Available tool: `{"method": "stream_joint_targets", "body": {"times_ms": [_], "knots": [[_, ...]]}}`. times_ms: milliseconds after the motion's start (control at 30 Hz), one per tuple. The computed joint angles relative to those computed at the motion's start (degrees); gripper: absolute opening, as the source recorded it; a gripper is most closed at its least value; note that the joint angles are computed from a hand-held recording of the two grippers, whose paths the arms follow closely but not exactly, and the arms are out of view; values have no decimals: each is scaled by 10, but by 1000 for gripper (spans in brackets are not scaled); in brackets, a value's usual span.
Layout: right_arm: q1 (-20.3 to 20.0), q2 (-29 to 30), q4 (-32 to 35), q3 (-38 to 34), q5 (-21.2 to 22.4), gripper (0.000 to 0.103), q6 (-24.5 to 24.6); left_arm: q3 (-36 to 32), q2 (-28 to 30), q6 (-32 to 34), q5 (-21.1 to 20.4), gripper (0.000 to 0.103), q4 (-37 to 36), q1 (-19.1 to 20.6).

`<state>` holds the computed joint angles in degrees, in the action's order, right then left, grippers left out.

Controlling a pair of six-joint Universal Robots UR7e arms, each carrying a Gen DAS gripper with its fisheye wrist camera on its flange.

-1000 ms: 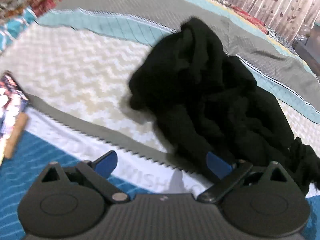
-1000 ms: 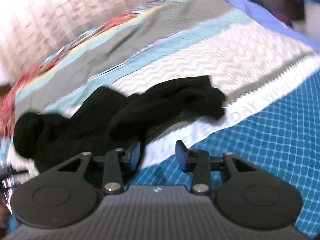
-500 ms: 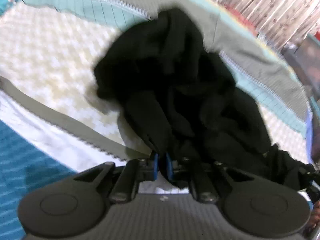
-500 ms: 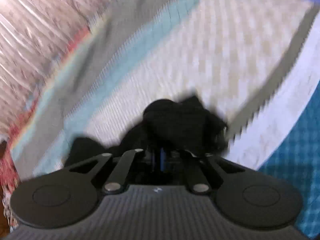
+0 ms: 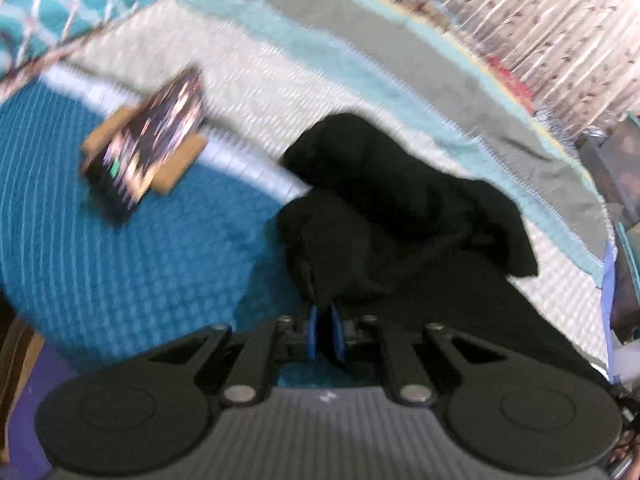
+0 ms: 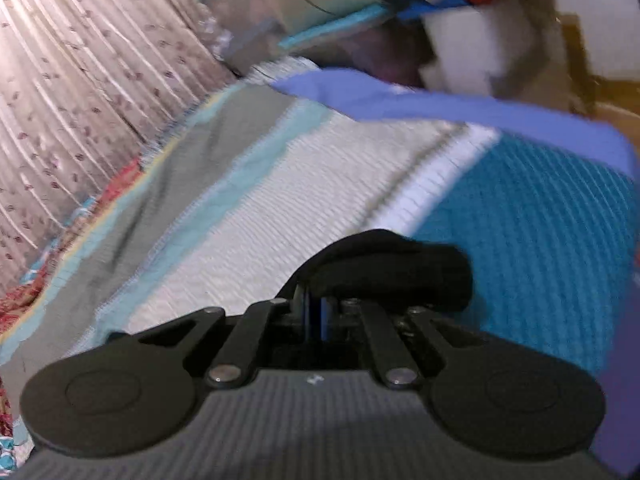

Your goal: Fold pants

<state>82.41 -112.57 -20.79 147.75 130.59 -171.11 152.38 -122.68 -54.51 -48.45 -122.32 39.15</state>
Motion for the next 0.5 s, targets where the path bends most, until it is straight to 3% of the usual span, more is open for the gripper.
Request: {"method": "stream_joint_targets", "body": {"times_ms": [67,100,133,233,367,433,500], "knots": [[-5,24,16,3,17,24,20,1,14,-8,-9,11,26,10],[8,38,23,0,30,36,29,5,15,-16,-5,13,44,5],[16,36,14,8,37,42,21,13,0,-27,0,14,69,-7],[95,67,-15,7,111,42,-13,20,-50,-45,13,19,127,-33],[163,82,-59,16,164,42,-65,13,-155,-114,37,27,246,-79],[165,72,-71,24,143,42,-78,13,-176,-117,40,29,244,-66],[167,85,-63,18,111,42,-71,20,-165,-74,24,29,168,-26]]}}
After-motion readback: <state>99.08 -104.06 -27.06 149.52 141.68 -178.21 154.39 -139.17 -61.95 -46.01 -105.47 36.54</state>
